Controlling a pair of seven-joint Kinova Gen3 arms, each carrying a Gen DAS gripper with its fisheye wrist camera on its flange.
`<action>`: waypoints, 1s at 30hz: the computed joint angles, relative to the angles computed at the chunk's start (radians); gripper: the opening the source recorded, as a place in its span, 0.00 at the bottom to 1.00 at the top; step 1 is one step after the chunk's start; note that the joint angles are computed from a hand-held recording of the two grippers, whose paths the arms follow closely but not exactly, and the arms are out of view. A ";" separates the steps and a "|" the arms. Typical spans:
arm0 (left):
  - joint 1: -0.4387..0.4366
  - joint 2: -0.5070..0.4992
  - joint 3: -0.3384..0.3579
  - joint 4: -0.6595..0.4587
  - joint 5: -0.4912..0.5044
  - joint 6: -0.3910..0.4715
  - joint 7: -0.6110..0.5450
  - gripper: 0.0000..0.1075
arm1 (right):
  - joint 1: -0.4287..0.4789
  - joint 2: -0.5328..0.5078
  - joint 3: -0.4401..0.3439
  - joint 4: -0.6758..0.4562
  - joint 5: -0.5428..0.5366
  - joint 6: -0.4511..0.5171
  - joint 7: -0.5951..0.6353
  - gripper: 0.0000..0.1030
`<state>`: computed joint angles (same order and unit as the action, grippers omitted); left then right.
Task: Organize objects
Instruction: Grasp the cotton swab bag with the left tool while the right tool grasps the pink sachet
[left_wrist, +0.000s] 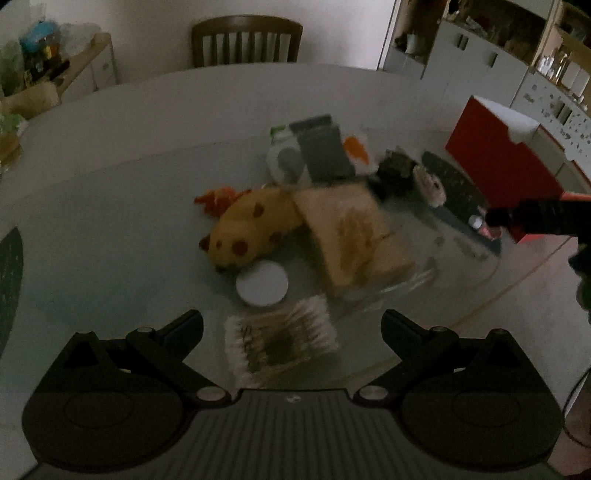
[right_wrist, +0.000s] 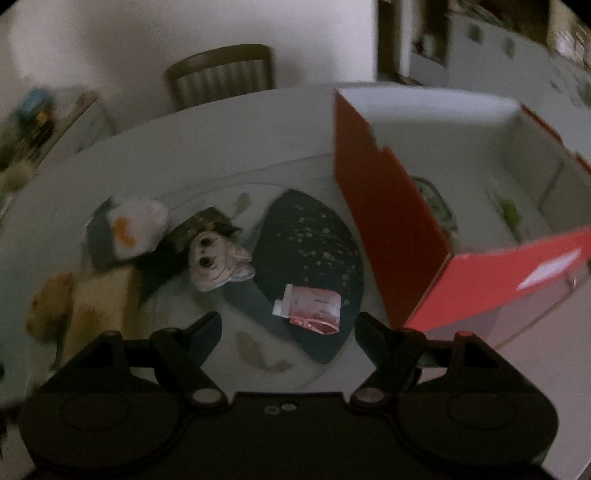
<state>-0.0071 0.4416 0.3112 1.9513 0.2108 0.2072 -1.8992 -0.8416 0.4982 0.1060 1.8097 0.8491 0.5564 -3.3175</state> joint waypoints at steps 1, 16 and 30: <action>0.011 0.001 -0.014 0.001 -0.004 0.001 0.006 0.96 | -0.003 0.016 0.006 -0.016 -0.013 0.016 -0.023 0.75; 0.092 0.058 -0.109 -0.049 -0.052 0.066 0.094 0.96 | 0.053 0.118 -0.013 -0.155 -0.181 0.131 0.087 0.66; 0.186 0.053 -0.183 -0.045 -0.126 0.043 0.187 0.77 | 0.030 0.125 -0.002 -0.164 -0.180 0.150 0.180 0.48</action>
<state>0.1786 0.4946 0.1285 1.9062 0.0843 0.2498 -1.7125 -0.8118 0.6228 0.1041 1.6459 0.6688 0.7062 -3.1380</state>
